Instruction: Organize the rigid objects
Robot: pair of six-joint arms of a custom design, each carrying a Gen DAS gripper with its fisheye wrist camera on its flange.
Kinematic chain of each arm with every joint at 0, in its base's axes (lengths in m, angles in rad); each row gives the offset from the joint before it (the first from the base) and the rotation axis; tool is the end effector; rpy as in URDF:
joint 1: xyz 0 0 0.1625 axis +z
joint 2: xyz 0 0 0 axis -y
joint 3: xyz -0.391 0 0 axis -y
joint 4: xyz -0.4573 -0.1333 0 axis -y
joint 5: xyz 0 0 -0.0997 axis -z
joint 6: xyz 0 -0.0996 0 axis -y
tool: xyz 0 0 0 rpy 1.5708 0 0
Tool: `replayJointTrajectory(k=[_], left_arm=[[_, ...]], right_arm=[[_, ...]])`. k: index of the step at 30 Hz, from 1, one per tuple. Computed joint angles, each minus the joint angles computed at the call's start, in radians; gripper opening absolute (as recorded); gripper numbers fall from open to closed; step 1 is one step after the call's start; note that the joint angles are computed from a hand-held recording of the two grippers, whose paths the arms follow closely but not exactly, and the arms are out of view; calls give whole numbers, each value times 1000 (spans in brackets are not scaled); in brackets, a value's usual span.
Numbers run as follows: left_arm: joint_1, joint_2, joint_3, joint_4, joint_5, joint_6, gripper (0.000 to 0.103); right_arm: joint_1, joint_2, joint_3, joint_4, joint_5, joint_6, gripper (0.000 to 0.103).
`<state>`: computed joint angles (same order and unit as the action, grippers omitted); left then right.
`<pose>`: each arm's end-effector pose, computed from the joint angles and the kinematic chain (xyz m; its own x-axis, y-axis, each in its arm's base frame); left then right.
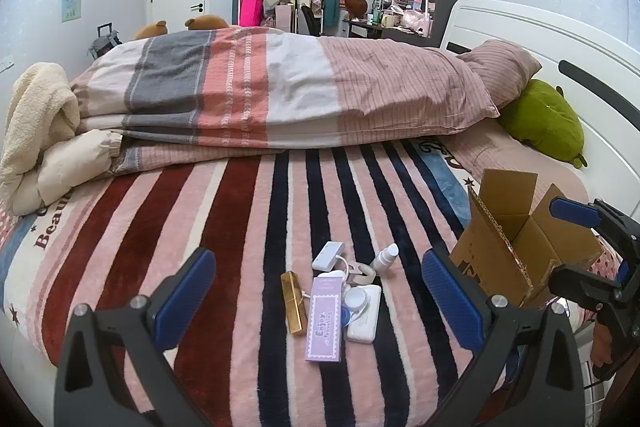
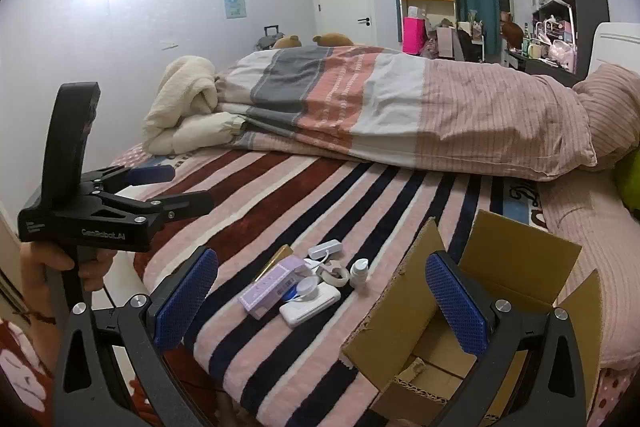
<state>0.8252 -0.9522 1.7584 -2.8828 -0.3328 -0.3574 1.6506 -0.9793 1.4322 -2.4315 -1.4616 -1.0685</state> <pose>-0.2714 -0.6291 0.1709 -0.7235 -0.3324 -0.6050 0.3633 0.5619 -0.7431 0.2043 -0.7461 0.2356 -0.4112 -0.8609 0.2994 -0.9007 0.3333 -0.2786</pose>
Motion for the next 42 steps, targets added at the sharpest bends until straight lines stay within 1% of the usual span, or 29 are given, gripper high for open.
replayJointTrajectory(k=[13,25,42], left_arm=[[-1,-2,6,7,6,-8,102],[-3,-16,17,45,15,-43,102],[-2,-17,18,46,14,-43,102]], right_arm=[[0,-6,9,12,4,-9,103],[0,-4,9,19,5,-14,103],[1,-3,16,18,2,-20,103]])
